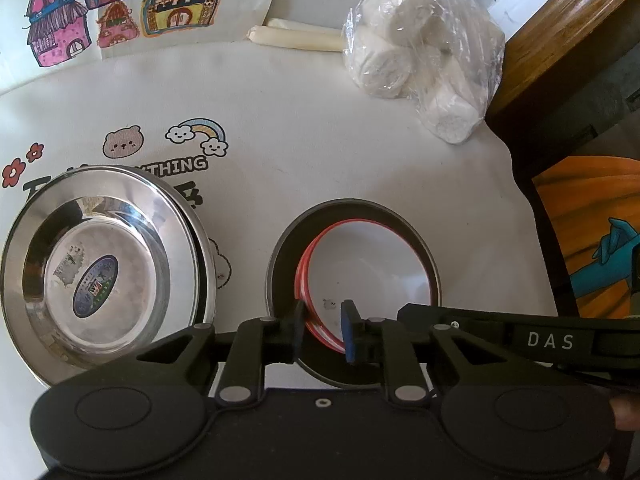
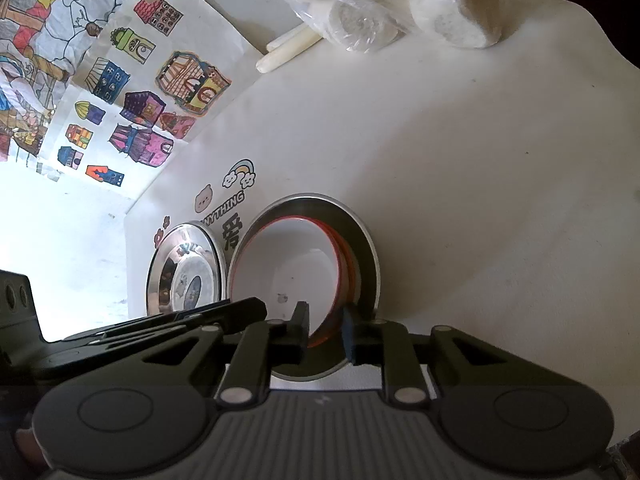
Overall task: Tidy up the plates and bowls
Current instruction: 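Lower the second white bowl into the nested bowls, then open the left gripper and withdraw it from the bowls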
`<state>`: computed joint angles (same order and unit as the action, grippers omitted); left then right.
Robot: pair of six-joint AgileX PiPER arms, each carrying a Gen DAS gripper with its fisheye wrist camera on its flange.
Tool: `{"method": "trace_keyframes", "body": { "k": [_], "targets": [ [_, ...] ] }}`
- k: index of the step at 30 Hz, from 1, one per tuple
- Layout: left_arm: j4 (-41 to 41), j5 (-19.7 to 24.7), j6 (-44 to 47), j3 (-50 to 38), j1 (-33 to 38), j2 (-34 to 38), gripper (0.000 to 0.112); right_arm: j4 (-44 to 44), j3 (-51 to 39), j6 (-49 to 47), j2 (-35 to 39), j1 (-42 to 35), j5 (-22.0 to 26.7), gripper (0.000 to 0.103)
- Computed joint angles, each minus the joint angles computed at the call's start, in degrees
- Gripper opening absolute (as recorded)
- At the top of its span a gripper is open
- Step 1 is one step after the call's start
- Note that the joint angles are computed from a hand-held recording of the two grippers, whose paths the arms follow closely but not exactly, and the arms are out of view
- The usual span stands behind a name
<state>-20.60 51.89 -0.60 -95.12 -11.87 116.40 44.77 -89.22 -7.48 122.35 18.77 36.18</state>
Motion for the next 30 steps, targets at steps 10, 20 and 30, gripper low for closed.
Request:
{"method": "trace_keyframes", "body": {
  "k": [10,20,30],
  "targets": [
    [0.32,0.77,-0.34,-0.51,0.53,-0.54,0.039,-1.59,-2.14,-0.43,0.49,0.04,2.69,0.040],
    [0.83,1.58,-2.00,-1.12,1.06,-2.00,0.074,-4.31,-2.97,-2.89,-1.54,-0.57,3.84,0.074],
    [4.45,3.79,-7.44,-2.73,1.10,-2.21,0.102,-10.38,-2.22,-2.16,-4.43,-1.65,0.49,0.103]
  ]
}}
